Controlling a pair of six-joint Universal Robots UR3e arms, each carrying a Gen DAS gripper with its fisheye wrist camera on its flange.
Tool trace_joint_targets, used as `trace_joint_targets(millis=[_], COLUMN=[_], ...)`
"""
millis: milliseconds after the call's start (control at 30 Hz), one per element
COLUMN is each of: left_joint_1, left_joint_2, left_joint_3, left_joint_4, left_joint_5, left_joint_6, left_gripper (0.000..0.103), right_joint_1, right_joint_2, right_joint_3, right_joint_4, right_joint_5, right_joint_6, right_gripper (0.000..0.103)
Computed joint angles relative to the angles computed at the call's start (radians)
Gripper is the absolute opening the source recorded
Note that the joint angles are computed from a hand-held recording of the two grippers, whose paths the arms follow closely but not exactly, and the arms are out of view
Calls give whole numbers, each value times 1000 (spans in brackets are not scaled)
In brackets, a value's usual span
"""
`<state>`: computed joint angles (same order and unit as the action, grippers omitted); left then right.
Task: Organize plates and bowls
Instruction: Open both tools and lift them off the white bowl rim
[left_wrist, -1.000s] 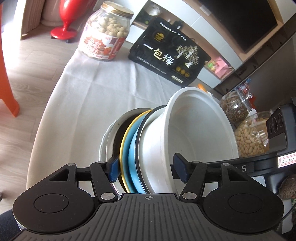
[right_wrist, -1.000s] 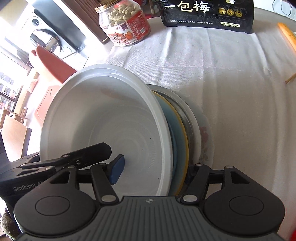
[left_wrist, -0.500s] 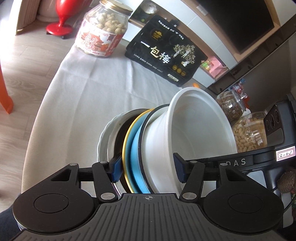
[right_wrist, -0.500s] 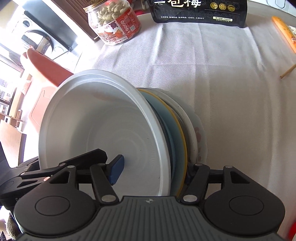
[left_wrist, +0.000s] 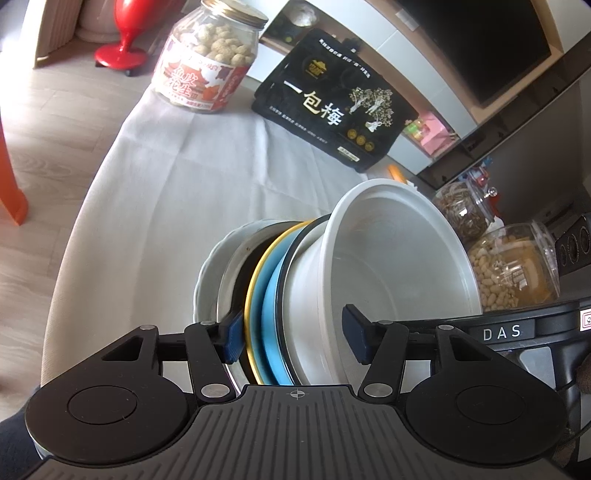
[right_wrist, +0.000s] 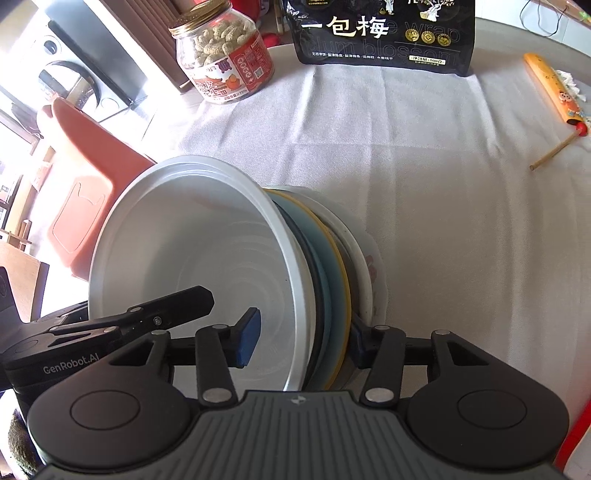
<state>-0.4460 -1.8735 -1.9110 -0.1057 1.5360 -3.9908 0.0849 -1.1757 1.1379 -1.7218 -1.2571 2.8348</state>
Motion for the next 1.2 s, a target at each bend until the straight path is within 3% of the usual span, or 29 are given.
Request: trace_joint_targets(millis=[267, 367, 600, 800, 1200], left_joint_1=[0, -8, -10, -32, -90], left_joint_2=[-8, -7, 39, 98, 72], left_joint_3=[16, 6, -35, -74, 44], left_joint_4=[-13, 24, 38, 114, -24], left_joint_5=[5, 28, 46, 83, 176], left_joint_6=[-15, -19, -62, -80, -134], left_gripper=[59, 55, 54, 52, 46], right_joint_1=[-29, -29, -22, -67, -143], right_joint_2=[-46, -119, -164, -217, -326], right_joint_3=[49, 139, 212, 274, 447], right_joint_4=[-10, -126, -201, -217, -339], right_joint_5=[36, 10, 7, 81, 198], right_joint_6=[-10, -26, -67, -73, -122], right_gripper=[48, 49, 50, 50, 52])
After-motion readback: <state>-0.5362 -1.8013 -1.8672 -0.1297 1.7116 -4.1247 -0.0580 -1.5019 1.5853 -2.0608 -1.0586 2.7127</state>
